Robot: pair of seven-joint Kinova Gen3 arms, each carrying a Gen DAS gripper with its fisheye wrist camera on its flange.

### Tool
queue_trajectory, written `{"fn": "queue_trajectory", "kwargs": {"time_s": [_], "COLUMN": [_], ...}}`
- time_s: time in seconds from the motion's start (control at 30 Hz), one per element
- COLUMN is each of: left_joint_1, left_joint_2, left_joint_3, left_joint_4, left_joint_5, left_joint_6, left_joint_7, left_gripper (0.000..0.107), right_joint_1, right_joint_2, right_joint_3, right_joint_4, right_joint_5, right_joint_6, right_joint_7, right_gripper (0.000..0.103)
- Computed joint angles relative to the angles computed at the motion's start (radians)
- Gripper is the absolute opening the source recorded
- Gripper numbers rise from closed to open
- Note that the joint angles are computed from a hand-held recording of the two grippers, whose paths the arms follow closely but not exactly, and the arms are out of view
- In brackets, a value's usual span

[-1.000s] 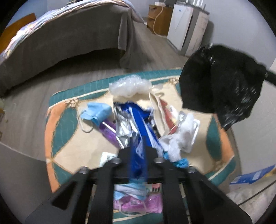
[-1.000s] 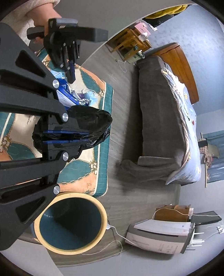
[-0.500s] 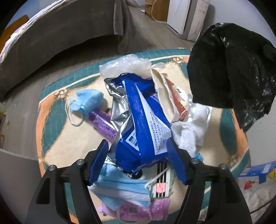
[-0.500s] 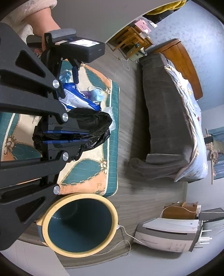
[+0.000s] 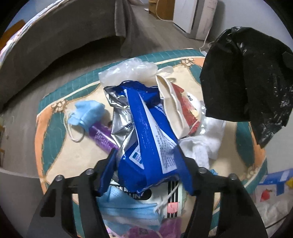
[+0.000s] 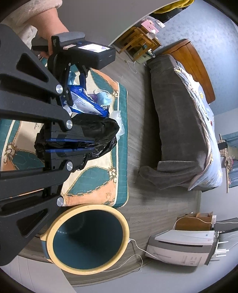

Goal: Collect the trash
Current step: 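Lift the black bag with the right gripper while the left gripper lifts the blue wrapper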

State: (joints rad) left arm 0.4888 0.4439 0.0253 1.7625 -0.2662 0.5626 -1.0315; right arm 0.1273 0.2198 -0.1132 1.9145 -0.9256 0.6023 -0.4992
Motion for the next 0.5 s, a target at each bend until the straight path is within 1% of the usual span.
{"fn": "queue_trajectory", "kwargs": {"time_s": [0.07, 0.13, 0.3, 0.4, 0.47, 0.5], "left_joint_1": [-0.012, -0.007, 0.073, 0.129, 0.150, 0.146], "left_joint_2": [-0.011, -0.024, -0.056, -0.085, -0.105, -0.118], "left_joint_3": [0.007, 0.002, -0.045, -0.073, -0.076, -0.067], "left_joint_4": [0.007, 0.011, 0.010, 0.009, 0.006, 0.006], "left_joint_5": [0.011, 0.005, -0.103, -0.204, -0.266, -0.279], "left_joint_6": [-0.009, -0.013, 0.000, 0.006, 0.014, 0.006], "left_joint_7": [-0.007, -0.005, 0.075, 0.154, 0.203, 0.219], "left_gripper": [0.050, 0.047, 0.045, 0.045, 0.045, 0.045], "right_joint_1": [0.002, 0.004, 0.010, 0.014, 0.017, 0.019], "right_joint_2": [0.003, -0.001, -0.024, -0.039, -0.051, -0.054], "right_joint_3": [0.000, -0.001, -0.001, 0.008, 0.016, 0.021], "right_joint_4": [0.000, 0.003, 0.027, 0.032, 0.036, 0.037], "right_joint_5": [-0.002, -0.007, -0.043, -0.064, -0.082, -0.091], "right_joint_6": [0.000, -0.004, -0.033, -0.041, -0.053, -0.056], "right_joint_7": [0.002, 0.010, 0.051, 0.073, 0.088, 0.095], "right_gripper": [0.005, 0.005, 0.005, 0.005, 0.005, 0.005]}}
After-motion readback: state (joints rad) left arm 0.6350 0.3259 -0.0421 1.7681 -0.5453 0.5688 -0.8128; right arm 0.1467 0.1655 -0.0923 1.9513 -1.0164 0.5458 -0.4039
